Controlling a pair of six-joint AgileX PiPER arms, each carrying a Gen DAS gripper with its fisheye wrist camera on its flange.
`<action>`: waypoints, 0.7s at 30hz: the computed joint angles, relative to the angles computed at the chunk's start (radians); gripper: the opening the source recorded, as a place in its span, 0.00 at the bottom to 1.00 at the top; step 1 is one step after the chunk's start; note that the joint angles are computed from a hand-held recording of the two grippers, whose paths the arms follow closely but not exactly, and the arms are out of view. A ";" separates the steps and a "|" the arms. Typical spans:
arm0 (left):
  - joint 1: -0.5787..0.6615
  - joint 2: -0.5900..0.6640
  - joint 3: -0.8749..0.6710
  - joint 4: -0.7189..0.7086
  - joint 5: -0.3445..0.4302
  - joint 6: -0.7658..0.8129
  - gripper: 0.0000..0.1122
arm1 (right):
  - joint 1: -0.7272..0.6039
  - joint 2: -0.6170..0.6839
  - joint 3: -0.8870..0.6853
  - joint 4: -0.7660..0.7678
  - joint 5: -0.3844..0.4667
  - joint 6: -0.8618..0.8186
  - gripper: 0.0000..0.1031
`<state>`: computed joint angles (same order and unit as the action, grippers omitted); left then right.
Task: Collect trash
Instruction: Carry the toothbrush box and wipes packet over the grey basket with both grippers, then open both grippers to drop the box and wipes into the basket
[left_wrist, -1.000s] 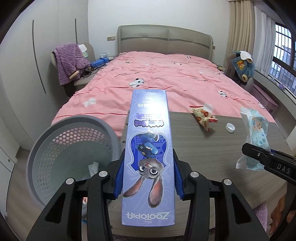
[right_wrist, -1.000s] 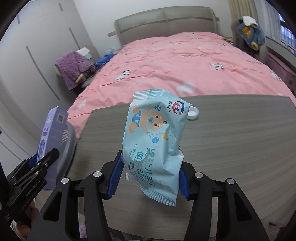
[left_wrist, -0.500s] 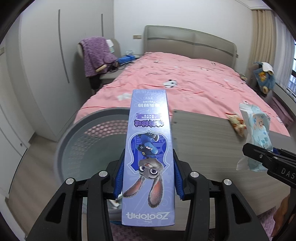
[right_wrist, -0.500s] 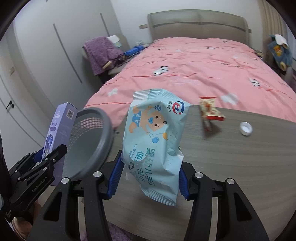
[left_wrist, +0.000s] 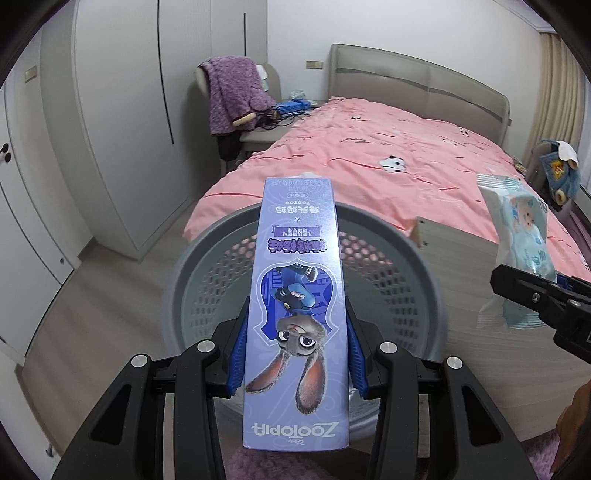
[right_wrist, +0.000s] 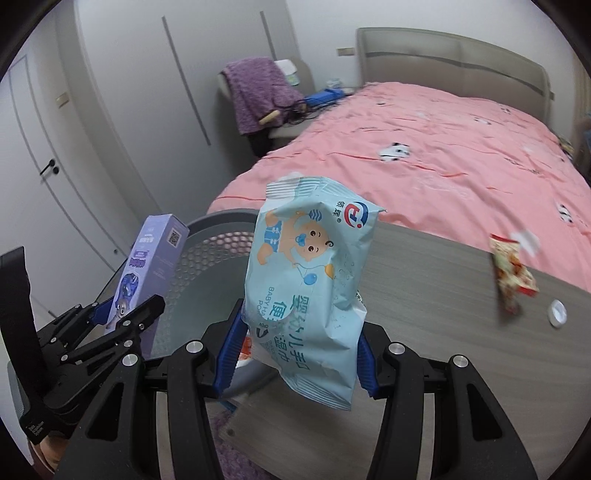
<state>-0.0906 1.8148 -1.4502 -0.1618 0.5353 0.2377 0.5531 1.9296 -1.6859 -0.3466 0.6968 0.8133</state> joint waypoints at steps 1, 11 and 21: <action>0.007 0.006 -0.006 0.003 0.000 -0.001 0.38 | 0.000 0.023 -0.032 0.018 0.005 -0.028 0.50; 0.043 0.079 -0.085 0.018 0.017 -0.016 0.38 | -0.007 0.208 -0.297 0.152 0.084 -0.234 0.50; 0.053 0.135 -0.158 0.023 0.049 -0.029 0.38 | -0.022 0.326 -0.479 0.215 0.157 -0.305 0.51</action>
